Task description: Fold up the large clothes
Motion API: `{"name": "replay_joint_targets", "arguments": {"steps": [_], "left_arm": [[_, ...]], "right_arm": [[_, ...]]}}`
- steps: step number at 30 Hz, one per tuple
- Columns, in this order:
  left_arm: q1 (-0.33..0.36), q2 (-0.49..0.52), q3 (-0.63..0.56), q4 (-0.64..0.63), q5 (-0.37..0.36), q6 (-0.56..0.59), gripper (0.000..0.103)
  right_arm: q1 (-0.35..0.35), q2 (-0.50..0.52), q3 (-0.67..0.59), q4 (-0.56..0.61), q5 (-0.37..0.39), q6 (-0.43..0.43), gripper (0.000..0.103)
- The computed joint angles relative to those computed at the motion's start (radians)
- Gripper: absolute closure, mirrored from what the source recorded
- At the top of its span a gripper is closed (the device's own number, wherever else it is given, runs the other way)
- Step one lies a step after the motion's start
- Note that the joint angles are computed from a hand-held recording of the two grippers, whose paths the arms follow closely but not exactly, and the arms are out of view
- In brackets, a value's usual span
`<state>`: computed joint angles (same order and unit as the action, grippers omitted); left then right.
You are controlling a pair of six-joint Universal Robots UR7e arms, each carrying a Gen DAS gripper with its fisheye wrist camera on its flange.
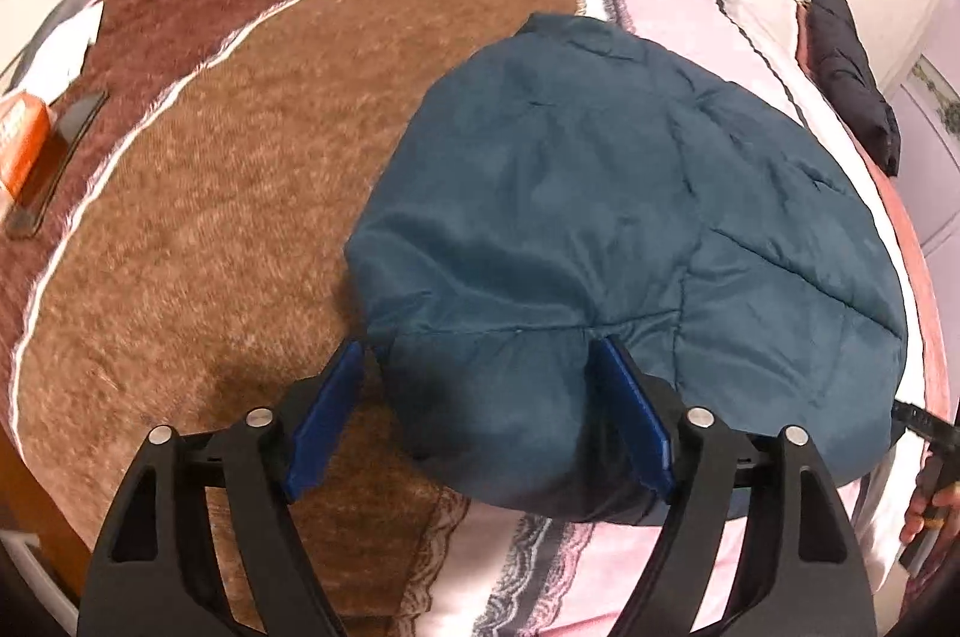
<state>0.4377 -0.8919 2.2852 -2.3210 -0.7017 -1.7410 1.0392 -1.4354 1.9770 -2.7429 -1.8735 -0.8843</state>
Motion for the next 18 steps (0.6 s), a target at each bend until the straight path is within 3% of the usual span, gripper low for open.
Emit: {"name": "replay_joint_targets", "arguments": {"steps": [8, 13, 18], "left_arm": [[-0.016, -0.007, -0.042, 0.135, 0.016, -0.042, 0.025], [-0.091, -0.056, -0.028, 0.223, 0.047, -0.169, 0.025], [-0.13, -0.069, -0.03, 0.251, 0.035, -0.185, 0.025]], "right_arm": [[-0.006, 0.0, -0.006, 0.005, 0.005, 0.0, 0.038], [-0.021, -0.031, -0.004, 0.029, 0.046, 0.013, 0.038], [-0.033, -0.059, 0.006, 0.036, 0.071, 0.008, 0.038]]}}
